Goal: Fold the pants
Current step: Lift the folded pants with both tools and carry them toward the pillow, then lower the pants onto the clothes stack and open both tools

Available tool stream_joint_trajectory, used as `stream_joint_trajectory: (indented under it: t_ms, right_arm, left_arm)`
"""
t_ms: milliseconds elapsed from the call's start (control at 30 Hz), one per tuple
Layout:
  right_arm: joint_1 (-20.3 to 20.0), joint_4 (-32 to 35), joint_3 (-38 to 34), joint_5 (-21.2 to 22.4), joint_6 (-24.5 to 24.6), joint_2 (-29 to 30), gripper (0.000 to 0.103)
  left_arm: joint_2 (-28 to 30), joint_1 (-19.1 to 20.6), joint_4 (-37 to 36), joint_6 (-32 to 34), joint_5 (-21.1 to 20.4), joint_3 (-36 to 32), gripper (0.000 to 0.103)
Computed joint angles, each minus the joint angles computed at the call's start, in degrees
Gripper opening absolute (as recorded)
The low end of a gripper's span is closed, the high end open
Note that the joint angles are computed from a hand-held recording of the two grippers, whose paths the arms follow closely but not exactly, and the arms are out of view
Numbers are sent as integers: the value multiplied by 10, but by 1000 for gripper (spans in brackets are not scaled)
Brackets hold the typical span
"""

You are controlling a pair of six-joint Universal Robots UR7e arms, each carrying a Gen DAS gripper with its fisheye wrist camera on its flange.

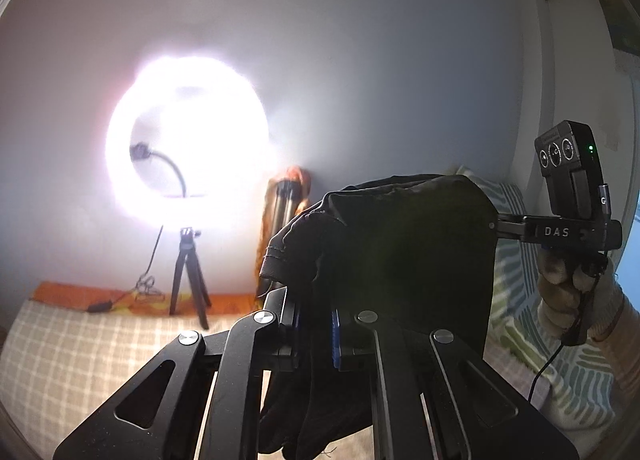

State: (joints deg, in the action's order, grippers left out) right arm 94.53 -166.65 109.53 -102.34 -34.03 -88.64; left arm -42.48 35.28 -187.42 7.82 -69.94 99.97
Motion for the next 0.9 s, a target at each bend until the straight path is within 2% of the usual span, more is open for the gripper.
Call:
stream_joint_trajectory:
  t_ms: [100, 233, 367, 433, 500, 600, 700, 767, 900]
  right_arm:
    - [-14, 21, -35, 5, -27, 2, 2]
    - [-63, 88, -87, 23, -47, -3, 2]
    - [-144, 123, -112, 42, -63, -14, 2]
    - [-191, 137, -127, 59, -55, -12, 2]
    - [-226, 137, -141, 51, -53, 1, 2]
    - [-255, 124, -155, 26, -65, 23, 2]
    - [-273, 108, -169, 20, -60, 43, 2]
    - [-276, 97, -175, 12, -65, 55, 2]
    - [-275, 89, -233, -11, -79, 109, 2]
  left_arm:
    - [35, -4, 6, 11, -7, -48, 9]
    - [104, -2, 43, 19, -35, -135, 9]
    - [203, 11, 134, 14, -76, -257, 9]
    - [243, 18, 179, 8, -89, -308, 9]
    - [288, 24, 230, 5, -100, -368, 9]
    - [346, 32, 284, 7, -102, -452, 9]
    - [393, 36, 322, 12, -89, -531, 9]
    - [423, 39, 348, 12, -78, -584, 9]
    - [477, 37, 392, 37, -36, -676, 9]
